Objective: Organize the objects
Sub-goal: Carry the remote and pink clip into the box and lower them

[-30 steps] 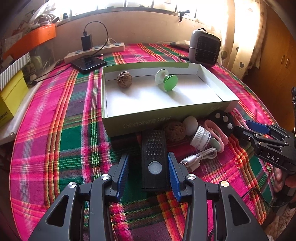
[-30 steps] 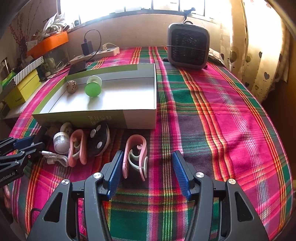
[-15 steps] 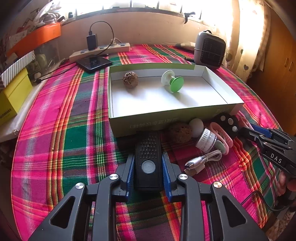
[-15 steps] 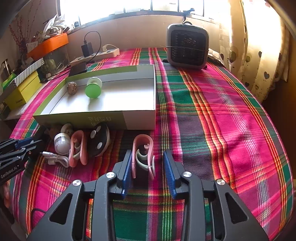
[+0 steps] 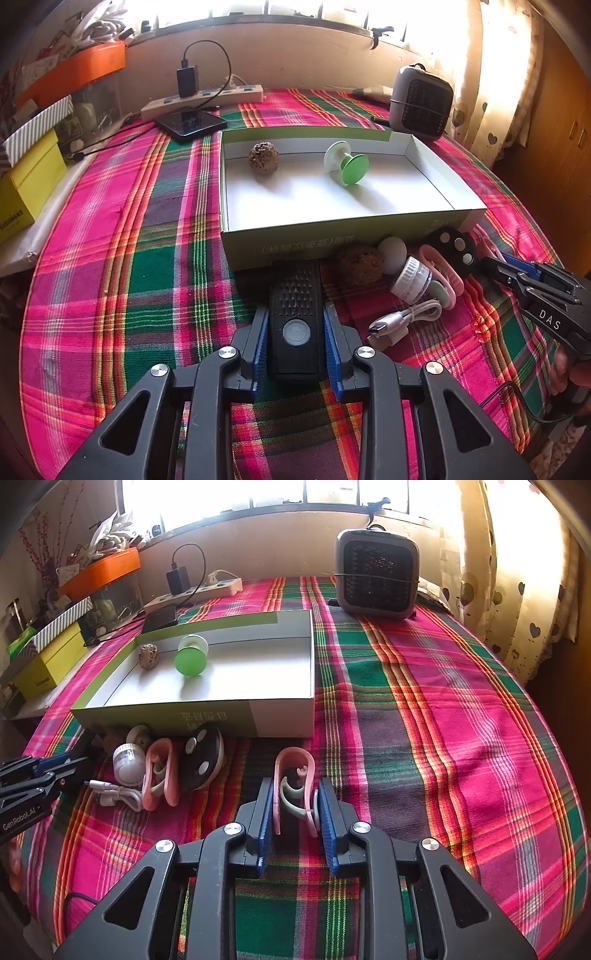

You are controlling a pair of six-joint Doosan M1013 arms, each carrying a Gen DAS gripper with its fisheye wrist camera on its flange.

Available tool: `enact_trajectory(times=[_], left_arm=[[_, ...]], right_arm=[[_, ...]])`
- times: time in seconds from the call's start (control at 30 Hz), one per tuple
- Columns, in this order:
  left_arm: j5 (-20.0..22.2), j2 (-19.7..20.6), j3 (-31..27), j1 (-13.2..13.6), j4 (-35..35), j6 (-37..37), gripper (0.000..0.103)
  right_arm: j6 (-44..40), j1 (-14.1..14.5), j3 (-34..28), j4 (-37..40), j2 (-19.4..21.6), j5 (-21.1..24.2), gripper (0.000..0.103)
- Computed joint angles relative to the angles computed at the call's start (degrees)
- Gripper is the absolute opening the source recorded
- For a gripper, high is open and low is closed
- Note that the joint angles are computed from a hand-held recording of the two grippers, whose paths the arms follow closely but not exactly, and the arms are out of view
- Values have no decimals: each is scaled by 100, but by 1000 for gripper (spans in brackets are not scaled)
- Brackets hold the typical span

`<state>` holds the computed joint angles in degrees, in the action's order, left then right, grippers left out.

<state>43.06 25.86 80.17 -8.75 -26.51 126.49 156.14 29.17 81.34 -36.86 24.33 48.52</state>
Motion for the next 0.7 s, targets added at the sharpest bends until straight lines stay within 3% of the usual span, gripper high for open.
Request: enact_trajectory(times=[0.7], left_arm=[[154,-94,14,65,-353,171,25]], right_arm=[[-126,14,-7,35,-58,-182,24]])
